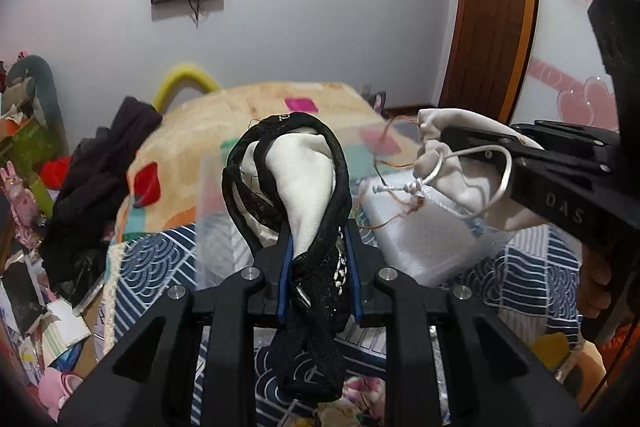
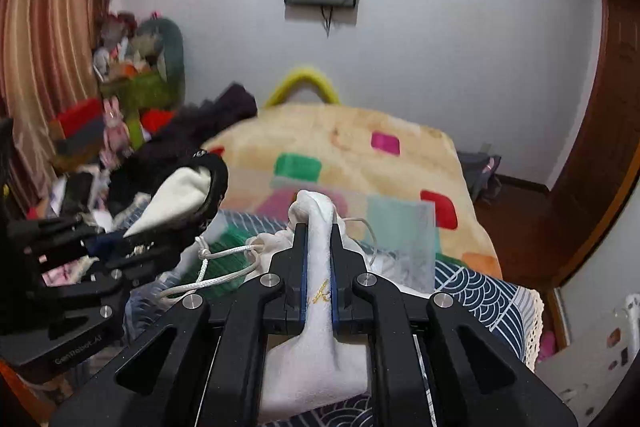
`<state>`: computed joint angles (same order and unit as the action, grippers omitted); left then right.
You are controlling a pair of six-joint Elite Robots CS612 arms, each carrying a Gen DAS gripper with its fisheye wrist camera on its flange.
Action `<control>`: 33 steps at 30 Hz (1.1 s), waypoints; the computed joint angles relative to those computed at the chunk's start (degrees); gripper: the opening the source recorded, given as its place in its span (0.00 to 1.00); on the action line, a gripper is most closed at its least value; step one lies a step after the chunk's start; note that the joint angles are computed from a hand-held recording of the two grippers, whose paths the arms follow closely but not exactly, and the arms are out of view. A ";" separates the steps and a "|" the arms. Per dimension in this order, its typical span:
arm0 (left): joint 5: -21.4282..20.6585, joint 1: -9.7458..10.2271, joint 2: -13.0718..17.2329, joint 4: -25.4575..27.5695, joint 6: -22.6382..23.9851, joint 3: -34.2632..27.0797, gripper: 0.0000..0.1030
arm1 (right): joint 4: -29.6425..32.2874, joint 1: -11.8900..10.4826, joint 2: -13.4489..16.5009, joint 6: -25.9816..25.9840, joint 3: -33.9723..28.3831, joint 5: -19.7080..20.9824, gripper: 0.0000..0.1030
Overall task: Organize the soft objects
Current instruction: 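Lower the bra and pouch into the clear box and open both tools, then grasp the yellow felt ball with the left tool while the right tool grasps the sponge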
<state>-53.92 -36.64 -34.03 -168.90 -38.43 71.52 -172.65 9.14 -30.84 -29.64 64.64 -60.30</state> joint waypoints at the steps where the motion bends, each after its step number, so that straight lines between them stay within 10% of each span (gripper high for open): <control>1: -0.65 0.24 0.29 0.80 -0.26 -0.50 0.22 | 0.89 0.14 0.18 -0.55 -0.35 -0.93 0.07; 7: -2.10 0.82 1.15 3.74 -1.49 -2.09 0.30 | 5.72 0.44 0.83 -1.74 -2.06 -6.34 0.08; 14: -3.11 0.60 0.33 3.03 -2.77 -0.76 0.58 | 5.56 0.08 -0.39 -2.47 -0.22 -7.23 0.44; 33: 9.49 -5.02 -6.30 -3.29 -4.85 8.66 0.98 | -13.77 -3.90 -6.95 5.34 12.91 4.79 0.96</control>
